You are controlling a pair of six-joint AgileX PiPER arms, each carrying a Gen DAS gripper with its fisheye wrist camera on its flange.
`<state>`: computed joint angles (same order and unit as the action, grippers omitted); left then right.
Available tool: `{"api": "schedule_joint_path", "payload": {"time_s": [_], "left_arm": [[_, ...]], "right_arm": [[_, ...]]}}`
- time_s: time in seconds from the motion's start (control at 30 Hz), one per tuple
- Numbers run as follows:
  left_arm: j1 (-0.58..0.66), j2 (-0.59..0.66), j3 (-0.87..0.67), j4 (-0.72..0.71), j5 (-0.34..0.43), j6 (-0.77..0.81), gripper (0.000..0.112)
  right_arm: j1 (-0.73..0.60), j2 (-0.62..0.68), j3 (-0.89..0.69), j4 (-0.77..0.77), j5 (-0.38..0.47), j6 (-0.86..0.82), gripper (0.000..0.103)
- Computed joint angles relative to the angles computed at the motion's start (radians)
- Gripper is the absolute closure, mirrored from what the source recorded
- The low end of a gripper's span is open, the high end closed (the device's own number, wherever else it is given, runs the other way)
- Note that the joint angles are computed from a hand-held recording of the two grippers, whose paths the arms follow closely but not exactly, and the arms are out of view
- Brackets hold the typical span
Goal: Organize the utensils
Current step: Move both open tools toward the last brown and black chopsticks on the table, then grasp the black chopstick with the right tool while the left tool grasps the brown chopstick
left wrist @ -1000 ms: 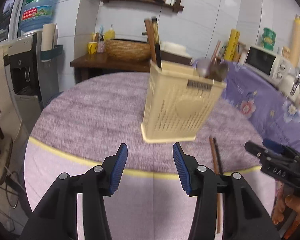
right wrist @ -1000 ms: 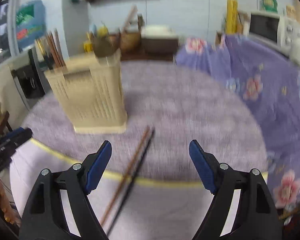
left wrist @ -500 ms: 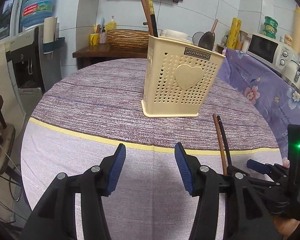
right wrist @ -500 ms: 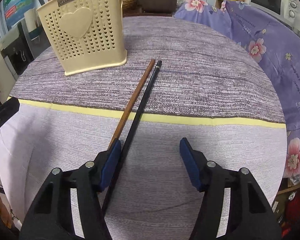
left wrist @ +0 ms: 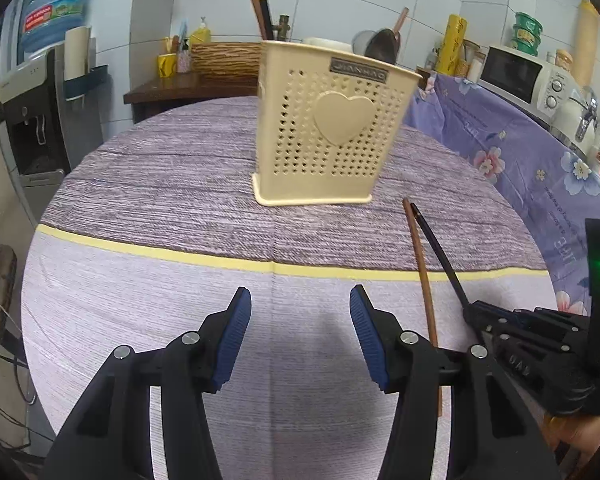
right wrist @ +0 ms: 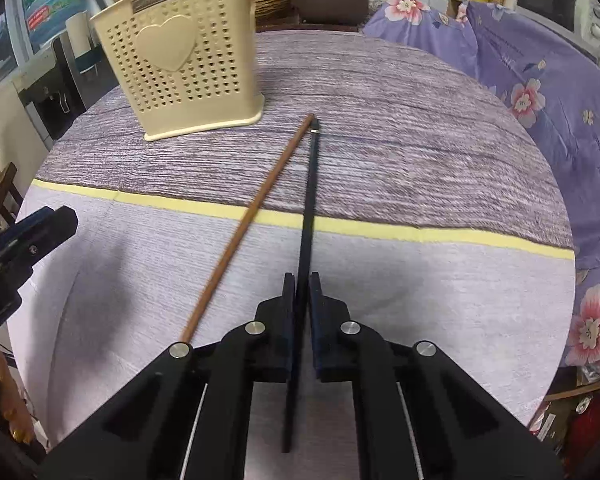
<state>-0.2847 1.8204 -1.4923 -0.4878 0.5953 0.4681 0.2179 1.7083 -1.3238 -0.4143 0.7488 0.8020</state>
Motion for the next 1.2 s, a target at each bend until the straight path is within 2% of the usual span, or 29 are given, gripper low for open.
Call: {"api": "schedule_joint_path", "payload": {"time_s": [0.23, 0.47, 0.5, 0.6, 0.67, 0.7, 0.73, 0.83, 0.97, 1.1, 1.2], "left_arm": [[-0.055, 0.033, -0.044, -0.073, 0.126, 0.061, 0.059], [-0.173, 0.084, -0.081, 0.09, 0.146, -0.027, 0.062], [-0.185, 0.077, -0.069, 0.115, 0.124, -0.039, 0.062], [-0.227, 0.07, -0.05, 0.24, 0.07, -0.113, 0.072], [-0.231, 0.068, -0.048, 0.262, 0.06, -0.133, 0.095], [-0.231, 0.069, -0.048, 0.273, 0.057, -0.142, 0.1], [-0.228, 0.068, -0.046, 0.279, 0.055, -0.144, 0.105], [-0.198, 0.05, -0.023, 0.228, 0.066, -0.087, 0.105], [-0.132, -0.028, 0.09, 0.156, 0.047, 0.032, 0.105], [-0.021, -0.116, 0.194, 0.048, 0.109, 0.176, 0.105], [0.008, -0.146, 0.235, 0.018, 0.118, 0.201, 0.105]], "right_arm": [[-0.055, -0.092, 0.13, -0.036, -0.041, 0.061, 0.096], [-0.073, -0.114, 0.165, -0.012, -0.086, 0.05, 0.096], [-0.075, -0.115, 0.167, -0.01, -0.09, 0.048, 0.096], [-0.076, -0.118, 0.174, -0.011, -0.098, 0.05, 0.096], [-0.077, -0.122, 0.182, -0.017, -0.105, 0.053, 0.096], [-0.077, -0.125, 0.188, -0.021, -0.111, 0.055, 0.096], [-0.077, -0.126, 0.191, -0.023, -0.114, 0.056, 0.096], [-0.075, -0.135, 0.201, -0.017, -0.119, 0.047, 0.096], [-0.06, -0.173, 0.247, 0.006, -0.14, 0.019, 0.096], [-0.02, -0.237, 0.315, 0.035, -0.151, -0.005, 0.096], [0.014, -0.269, 0.352, 0.021, -0.164, 0.016, 0.093]]}}
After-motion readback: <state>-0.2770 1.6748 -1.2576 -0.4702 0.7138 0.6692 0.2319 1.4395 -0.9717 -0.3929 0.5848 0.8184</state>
